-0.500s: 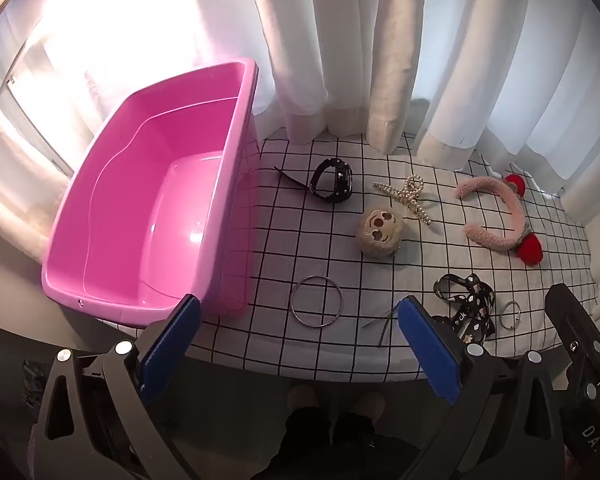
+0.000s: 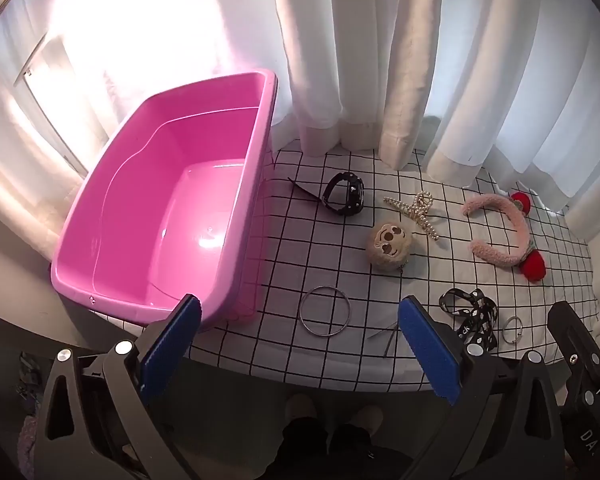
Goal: Organize jewelry
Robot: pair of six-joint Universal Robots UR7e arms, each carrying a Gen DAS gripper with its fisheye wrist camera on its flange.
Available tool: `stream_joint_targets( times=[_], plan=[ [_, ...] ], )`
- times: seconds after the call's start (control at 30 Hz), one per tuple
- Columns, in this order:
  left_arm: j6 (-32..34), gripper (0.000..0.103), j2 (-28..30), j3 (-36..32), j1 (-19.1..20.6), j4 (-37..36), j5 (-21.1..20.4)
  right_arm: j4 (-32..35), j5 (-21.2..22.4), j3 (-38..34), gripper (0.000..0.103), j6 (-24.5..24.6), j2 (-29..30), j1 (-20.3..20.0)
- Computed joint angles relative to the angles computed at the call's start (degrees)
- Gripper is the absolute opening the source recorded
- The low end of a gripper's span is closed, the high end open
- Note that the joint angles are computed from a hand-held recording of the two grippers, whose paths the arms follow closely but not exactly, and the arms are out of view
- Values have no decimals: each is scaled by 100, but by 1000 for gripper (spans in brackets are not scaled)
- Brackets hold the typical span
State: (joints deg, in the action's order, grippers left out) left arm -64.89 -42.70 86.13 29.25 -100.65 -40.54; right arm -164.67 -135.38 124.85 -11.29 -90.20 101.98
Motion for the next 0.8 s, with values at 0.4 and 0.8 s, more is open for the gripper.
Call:
stream_joint_targets(
  times=[0.4, 0.8],
  plan=[
    [181, 97, 1, -3, -24, 116, 45, -104, 16, 76, 94, -15, -5, 18],
    [89, 97, -142, 240, -54, -159, -63, -105, 14, 98, 94, 8, -26, 45]
  ],
)
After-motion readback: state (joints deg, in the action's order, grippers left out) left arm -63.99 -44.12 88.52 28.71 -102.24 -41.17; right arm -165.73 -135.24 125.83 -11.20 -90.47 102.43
